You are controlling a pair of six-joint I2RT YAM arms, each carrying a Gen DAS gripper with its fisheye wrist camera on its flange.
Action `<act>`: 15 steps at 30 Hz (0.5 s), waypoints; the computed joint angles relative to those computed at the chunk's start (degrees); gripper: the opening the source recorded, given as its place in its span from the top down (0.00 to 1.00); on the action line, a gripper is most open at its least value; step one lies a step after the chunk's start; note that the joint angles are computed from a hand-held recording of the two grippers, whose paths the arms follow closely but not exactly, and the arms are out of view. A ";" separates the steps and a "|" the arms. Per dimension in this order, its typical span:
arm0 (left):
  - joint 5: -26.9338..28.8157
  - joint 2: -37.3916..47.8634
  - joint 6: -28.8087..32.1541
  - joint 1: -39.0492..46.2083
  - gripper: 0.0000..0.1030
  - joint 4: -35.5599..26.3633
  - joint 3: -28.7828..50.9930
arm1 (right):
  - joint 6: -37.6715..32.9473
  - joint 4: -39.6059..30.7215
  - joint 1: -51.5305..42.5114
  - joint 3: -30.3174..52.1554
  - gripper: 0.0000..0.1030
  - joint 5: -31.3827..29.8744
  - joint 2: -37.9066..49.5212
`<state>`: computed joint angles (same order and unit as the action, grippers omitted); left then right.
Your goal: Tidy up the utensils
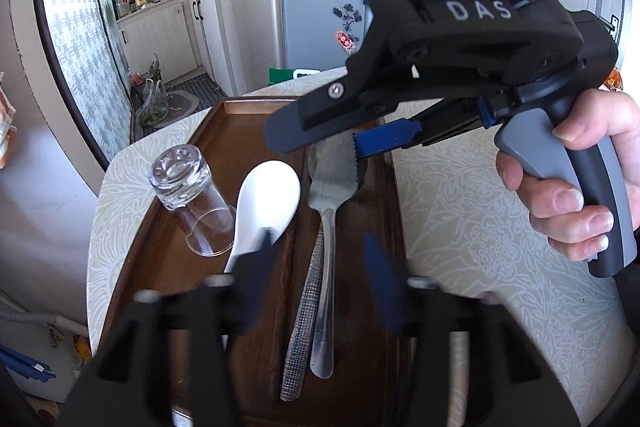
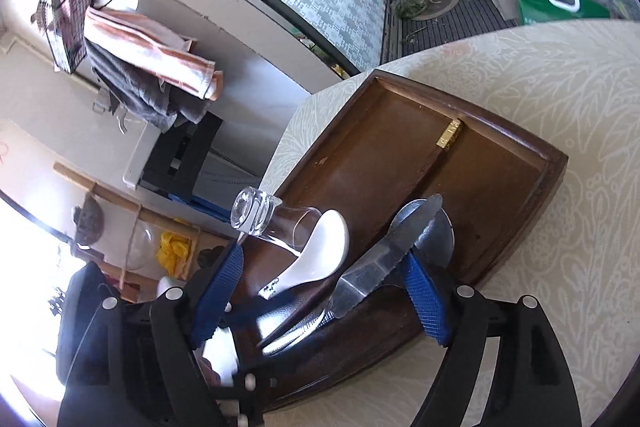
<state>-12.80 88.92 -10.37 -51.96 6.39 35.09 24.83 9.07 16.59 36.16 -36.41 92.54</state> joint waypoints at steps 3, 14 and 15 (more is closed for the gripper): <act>-0.62 -1.49 -0.91 -0.94 0.22 -0.85 -0.51 | -0.74 -2.40 0.22 -0.93 0.18 1.83 -3.71; -10.63 -12.53 -9.61 -9.94 0.13 -1.08 -8.02 | -2.18 -10.26 5.25 -11.72 0.15 17.93 -25.14; -12.45 -13.90 -11.32 -11.59 0.12 -1.31 -9.03 | -2.29 -11.66 7.34 -13.50 0.15 21.78 -28.82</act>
